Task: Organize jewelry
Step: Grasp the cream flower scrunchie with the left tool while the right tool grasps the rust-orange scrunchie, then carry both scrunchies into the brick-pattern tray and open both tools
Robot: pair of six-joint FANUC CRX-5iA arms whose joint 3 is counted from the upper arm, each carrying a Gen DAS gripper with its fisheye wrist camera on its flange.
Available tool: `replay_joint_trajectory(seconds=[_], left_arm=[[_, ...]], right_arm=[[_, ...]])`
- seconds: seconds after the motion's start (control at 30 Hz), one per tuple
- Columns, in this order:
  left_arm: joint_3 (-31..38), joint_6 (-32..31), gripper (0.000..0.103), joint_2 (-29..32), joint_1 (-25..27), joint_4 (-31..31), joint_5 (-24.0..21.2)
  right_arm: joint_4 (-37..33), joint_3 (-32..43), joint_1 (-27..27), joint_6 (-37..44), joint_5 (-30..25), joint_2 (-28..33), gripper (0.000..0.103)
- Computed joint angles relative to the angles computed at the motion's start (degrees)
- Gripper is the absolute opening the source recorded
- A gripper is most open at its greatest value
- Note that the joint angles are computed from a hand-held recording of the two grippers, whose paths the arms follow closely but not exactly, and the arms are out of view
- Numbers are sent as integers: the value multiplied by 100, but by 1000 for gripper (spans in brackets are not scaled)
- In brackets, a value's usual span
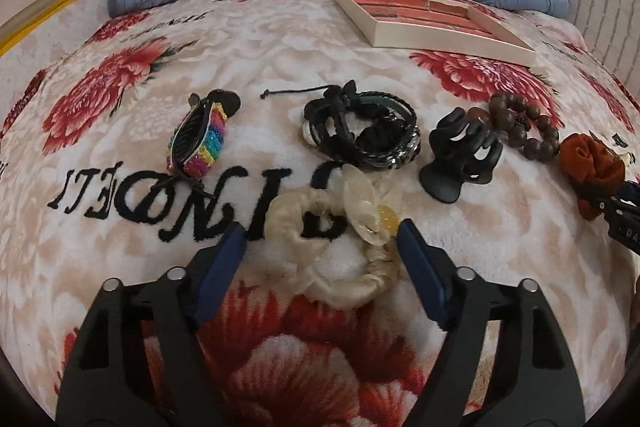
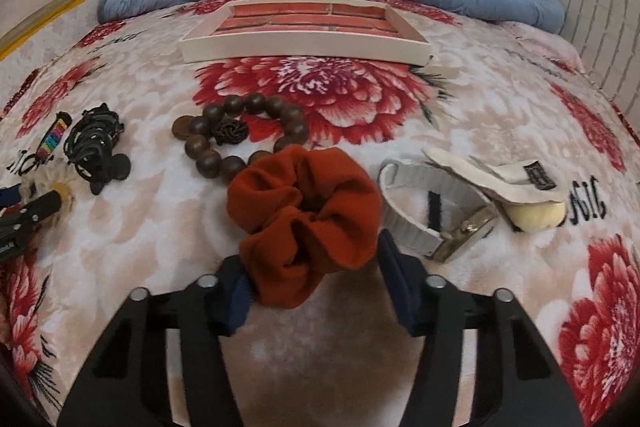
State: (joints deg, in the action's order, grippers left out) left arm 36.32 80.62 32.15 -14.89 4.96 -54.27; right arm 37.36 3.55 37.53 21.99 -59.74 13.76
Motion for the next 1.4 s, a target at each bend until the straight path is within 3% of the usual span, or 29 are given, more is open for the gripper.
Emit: replay_joint_trajectory(seconds=[0.2,0.4,0.77,0.93,1.3,1.37,1.4], left_arm=[[-264,-203,37,-155,-25,69,259],[-366,-323,15,-221,-66,62,375],[-693,-264,11,-346,21,295,692],[-541,29,11,-346,-154,-335,661],[-668,-108,10,-378,-62,-45,752],[-868,-143,9,-512,-38,41,965],[-1015,-179,3,-608,-22,117,1114]], right_arm=[[-61,-40,8,155,201,-43,35],[-187,-222,-69,85,557,-206,30],[-14,-438,-60,-110,819,-295,27],[27,-486,-64,-147,843,-316,27],[134,-480,-15,-165,742,-287,27],[143,-543,-28,-201,836,-343,26],[204,-627,-34,-282,932,-409,24]])
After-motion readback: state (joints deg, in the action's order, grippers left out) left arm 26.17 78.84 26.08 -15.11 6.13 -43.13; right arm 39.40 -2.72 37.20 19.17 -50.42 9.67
